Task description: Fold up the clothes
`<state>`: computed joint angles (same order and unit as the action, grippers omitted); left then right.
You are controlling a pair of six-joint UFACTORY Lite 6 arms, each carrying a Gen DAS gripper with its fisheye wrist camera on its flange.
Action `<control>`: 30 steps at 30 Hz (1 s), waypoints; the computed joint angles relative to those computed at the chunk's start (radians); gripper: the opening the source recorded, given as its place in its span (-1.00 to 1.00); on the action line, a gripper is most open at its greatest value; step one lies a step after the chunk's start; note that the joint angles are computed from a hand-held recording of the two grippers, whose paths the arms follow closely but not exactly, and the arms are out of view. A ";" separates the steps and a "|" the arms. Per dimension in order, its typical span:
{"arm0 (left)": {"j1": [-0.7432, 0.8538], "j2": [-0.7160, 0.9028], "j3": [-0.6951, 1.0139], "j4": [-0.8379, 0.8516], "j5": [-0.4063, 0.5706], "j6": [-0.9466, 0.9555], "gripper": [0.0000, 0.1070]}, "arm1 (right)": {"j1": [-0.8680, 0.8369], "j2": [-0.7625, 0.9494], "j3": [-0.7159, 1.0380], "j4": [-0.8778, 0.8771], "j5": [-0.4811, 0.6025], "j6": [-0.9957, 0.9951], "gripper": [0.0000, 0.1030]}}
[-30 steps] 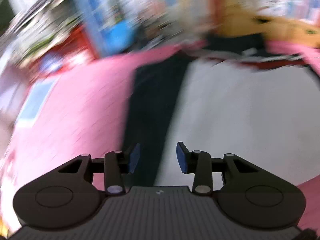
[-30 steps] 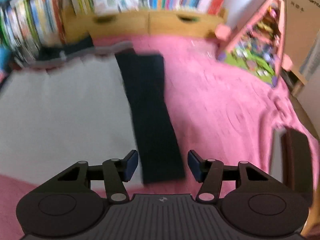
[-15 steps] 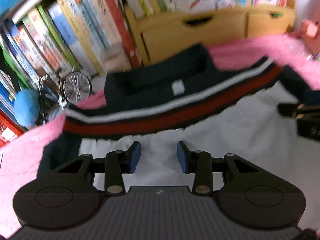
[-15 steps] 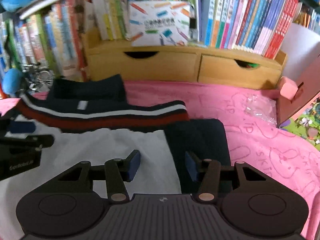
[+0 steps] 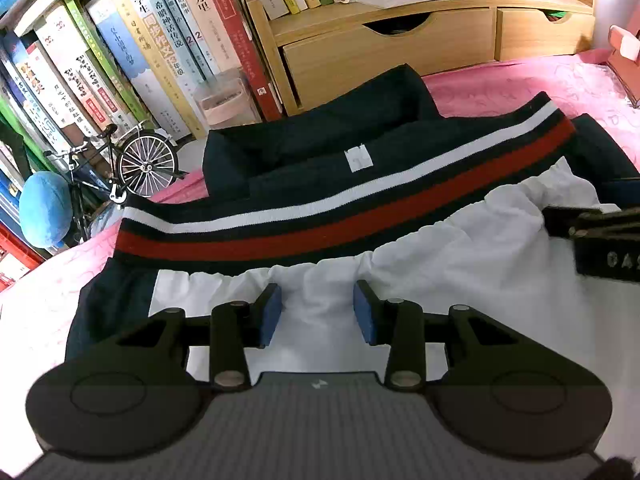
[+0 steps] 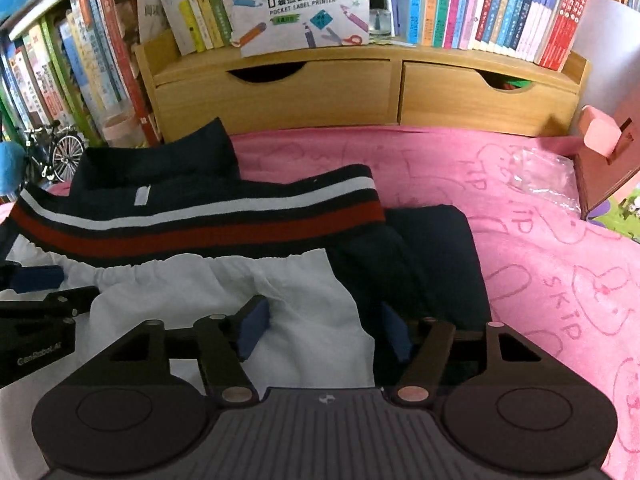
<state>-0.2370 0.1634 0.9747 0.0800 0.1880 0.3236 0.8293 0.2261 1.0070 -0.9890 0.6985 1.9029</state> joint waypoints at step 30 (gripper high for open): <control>-0.114 -0.683 -0.435 0.104 0.415 -0.248 -0.28 | 0.746 -0.197 -0.078 0.333 0.569 0.460 0.52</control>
<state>-0.3510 -0.5200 0.5395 0.1839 0.6026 0.0757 1.5748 0.0291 0.9292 -0.6556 1.2676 2.3625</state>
